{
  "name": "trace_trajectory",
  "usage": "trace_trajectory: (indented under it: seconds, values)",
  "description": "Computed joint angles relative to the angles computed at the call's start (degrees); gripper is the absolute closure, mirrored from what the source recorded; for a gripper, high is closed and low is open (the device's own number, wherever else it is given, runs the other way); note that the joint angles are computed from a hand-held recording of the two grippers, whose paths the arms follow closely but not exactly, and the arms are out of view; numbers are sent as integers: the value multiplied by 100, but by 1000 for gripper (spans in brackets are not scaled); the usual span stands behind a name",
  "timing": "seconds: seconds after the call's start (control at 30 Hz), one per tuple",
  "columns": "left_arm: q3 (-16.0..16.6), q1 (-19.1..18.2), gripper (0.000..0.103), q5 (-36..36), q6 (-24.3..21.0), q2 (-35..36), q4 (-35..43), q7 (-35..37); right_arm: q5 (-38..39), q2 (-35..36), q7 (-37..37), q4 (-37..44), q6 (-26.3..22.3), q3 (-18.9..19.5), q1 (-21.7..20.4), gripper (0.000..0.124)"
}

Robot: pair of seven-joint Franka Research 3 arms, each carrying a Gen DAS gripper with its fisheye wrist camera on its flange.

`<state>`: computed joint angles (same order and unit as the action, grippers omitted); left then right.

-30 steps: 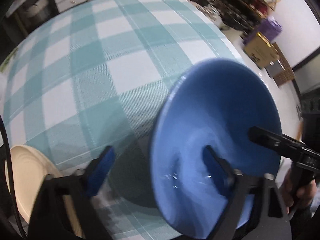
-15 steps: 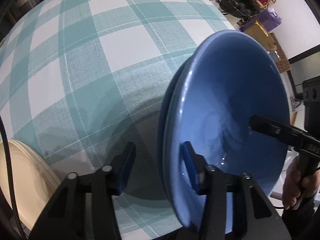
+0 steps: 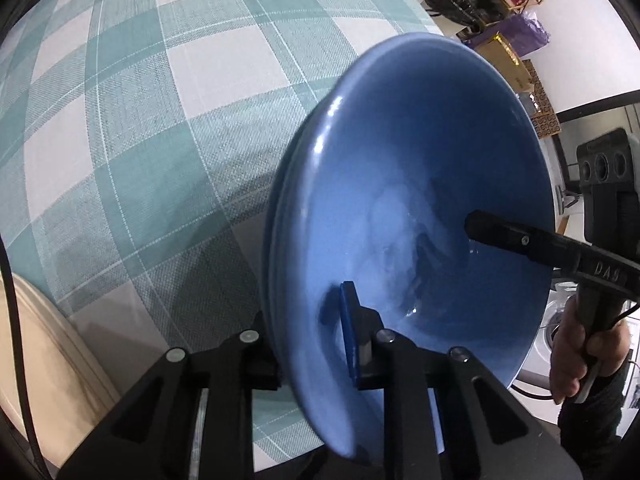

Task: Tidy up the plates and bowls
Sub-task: 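Grip the bowl stack rim with the left gripper while the right gripper grips the opposite rim, then lift and carry the bowl stack with both grippers over the cream plate stack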

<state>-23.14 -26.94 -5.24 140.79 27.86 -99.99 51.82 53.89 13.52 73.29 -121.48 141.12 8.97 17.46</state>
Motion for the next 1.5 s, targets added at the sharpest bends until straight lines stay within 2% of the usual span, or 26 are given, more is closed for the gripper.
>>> trace_trajectory:
  seconds: [0.1,0.17,0.3,0.4,0.5,0.67,0.73,0.93,1.5]
  values:
    - [-161,237,83,-446,56,-63,-131,140,-98,-3,56,26,11,-1,29,94]
    - [-153,267,83,-556,168,-7,-127,160,-121,3,59,6,79,14,61,94]
    - [-93,223,81,-514,310,-68,-257,75,-628,68,279,33,193,0,204,94]
    - [19,60,81,-206,140,-60,-143,-75,-750,149,374,88,202,20,213,94]
    - [-1,32,81,-164,6,-16,-49,-111,-590,203,383,132,119,53,131,94]
    - [-58,132,82,-402,-113,43,33,-179,-184,256,517,213,-399,48,-62,94]
    - [-87,184,82,-516,-26,-44,-83,-196,-267,187,518,189,-343,39,-10,94]
    - [-56,154,82,-495,-196,-104,-27,-272,-374,122,618,228,-332,17,58,94]
    - [16,257,82,-781,237,-1085,-1051,-493,-723,378,941,1020,-612,152,303,95]
